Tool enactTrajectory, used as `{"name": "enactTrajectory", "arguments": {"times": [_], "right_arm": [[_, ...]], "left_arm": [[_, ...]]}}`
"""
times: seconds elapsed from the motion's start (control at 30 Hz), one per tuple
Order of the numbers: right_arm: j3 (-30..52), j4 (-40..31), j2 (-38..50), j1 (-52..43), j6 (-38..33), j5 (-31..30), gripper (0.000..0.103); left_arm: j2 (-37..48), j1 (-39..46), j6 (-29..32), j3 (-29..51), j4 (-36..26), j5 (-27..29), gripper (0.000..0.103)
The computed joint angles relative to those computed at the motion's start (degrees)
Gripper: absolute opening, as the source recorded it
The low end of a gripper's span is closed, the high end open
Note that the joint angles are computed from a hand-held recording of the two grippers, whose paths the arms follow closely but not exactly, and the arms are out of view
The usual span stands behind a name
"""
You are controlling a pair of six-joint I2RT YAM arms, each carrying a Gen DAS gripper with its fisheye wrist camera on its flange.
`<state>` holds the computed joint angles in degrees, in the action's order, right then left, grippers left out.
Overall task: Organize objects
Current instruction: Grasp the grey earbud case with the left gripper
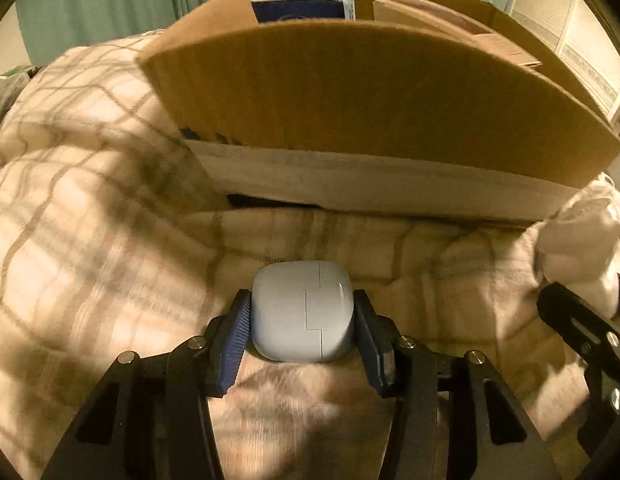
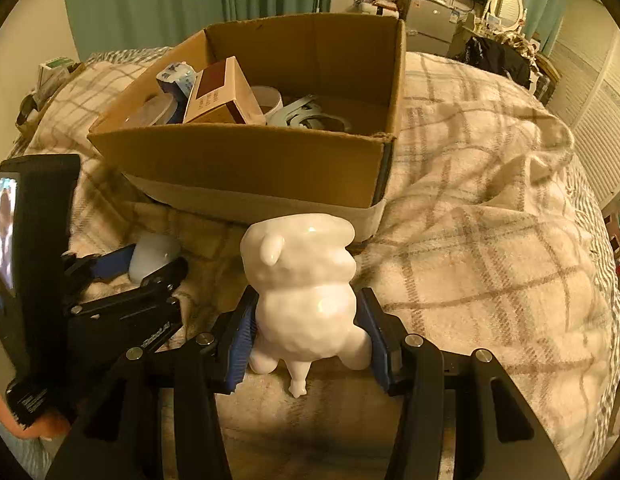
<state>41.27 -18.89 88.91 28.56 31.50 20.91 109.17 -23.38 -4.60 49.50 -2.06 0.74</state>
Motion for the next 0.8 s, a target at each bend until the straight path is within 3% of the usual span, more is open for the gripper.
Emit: {"name": "enactTrajectory", "arguments": {"times": [0.13, 0.33, 0.57, 0.8], "right_arm": [[-1.8, 0.0, -3.8, 2.5, 0.8, 1.3, 0.048], [-2.8, -4.3, -10.4, 8.5, 4.4, 4.5, 0.048], [-1.3, -15.4, -18.0, 19.1, 13.4, 12.1, 0.048], [6.9, -31.3, -23.5, 31.3, 23.2, 23.6, 0.048]], "left_arm": [[-8.5, -0.1, -0.5, -6.4, -0.3, 0.3, 0.05], [-24.1, 1.6, -1.3, -14.5, -5.4, 2.1, 0.05], [-40.1, 3.2, -1.6, -17.9, -13.2, 4.3, 0.05], [-56.0, 0.8, -2.0, -15.8, -23.7, 3.0, 0.05]]}}
